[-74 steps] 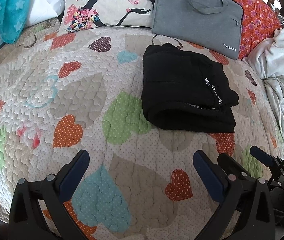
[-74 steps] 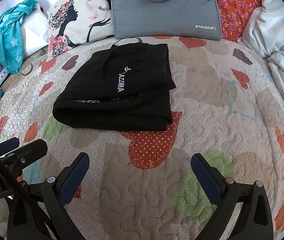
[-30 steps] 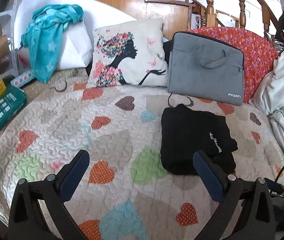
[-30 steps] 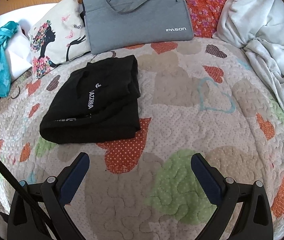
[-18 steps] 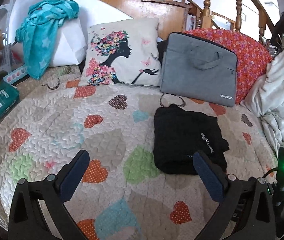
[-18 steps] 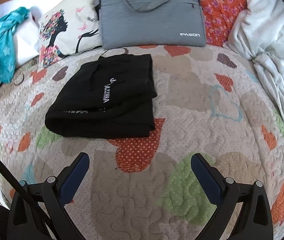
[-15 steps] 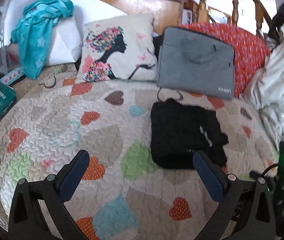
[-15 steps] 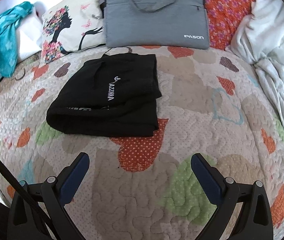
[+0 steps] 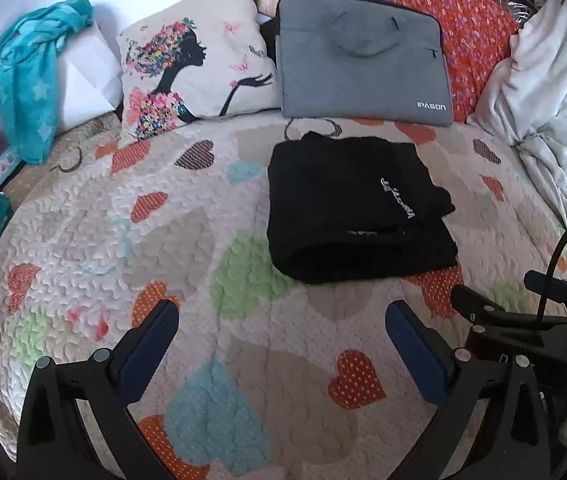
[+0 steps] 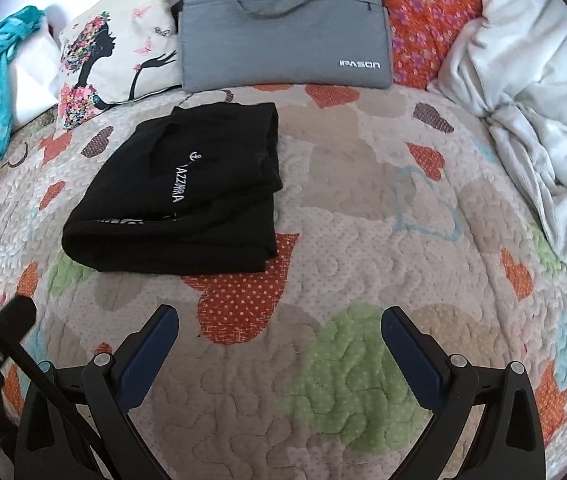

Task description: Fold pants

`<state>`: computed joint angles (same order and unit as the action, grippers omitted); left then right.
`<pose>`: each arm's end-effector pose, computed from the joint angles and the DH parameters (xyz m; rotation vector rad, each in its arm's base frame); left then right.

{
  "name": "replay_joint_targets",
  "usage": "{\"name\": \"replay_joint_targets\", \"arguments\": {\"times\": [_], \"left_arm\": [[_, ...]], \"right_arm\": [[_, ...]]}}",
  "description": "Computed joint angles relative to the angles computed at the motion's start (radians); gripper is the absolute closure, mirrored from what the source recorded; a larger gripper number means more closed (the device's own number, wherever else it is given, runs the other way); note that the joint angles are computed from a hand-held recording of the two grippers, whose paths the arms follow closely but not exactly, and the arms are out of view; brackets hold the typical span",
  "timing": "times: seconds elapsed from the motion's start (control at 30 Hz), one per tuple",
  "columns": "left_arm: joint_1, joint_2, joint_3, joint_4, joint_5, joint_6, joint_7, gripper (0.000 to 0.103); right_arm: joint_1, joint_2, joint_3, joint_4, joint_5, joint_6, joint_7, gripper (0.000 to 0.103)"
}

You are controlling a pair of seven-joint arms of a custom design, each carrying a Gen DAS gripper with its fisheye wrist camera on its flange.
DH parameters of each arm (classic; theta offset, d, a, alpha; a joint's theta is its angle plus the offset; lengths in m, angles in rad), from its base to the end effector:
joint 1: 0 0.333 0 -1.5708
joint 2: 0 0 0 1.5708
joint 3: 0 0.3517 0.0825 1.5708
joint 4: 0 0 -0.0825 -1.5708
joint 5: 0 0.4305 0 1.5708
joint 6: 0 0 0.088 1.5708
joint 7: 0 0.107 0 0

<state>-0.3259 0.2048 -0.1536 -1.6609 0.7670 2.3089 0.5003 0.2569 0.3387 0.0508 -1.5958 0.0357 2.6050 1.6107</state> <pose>0.6447 -0.3091 0.5619 -1.8931 1.5465 -0.5377 0.7278 0.2247 0.5324 -1.9856 1.5668 -0.4598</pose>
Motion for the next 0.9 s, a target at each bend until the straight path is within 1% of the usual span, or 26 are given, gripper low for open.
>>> {"name": "replay_joint_targets", "arguments": {"times": [0.43, 0.9], "left_arm": [[0.019, 0.006, -0.003, 0.001, -0.110, 0.021, 0.057, 0.000], [0.020, 0.006, 0.000, -0.002, -0.131, 0.020, 0.068, 0.000]], "right_arm": [[0.005, 0.008, 0.007, 0.009, 0.009, -0.022, -0.028, 0.000], [-0.001, 0.010, 0.013, 0.014, 0.040, -0.035, -0.049, 0.000]]}}
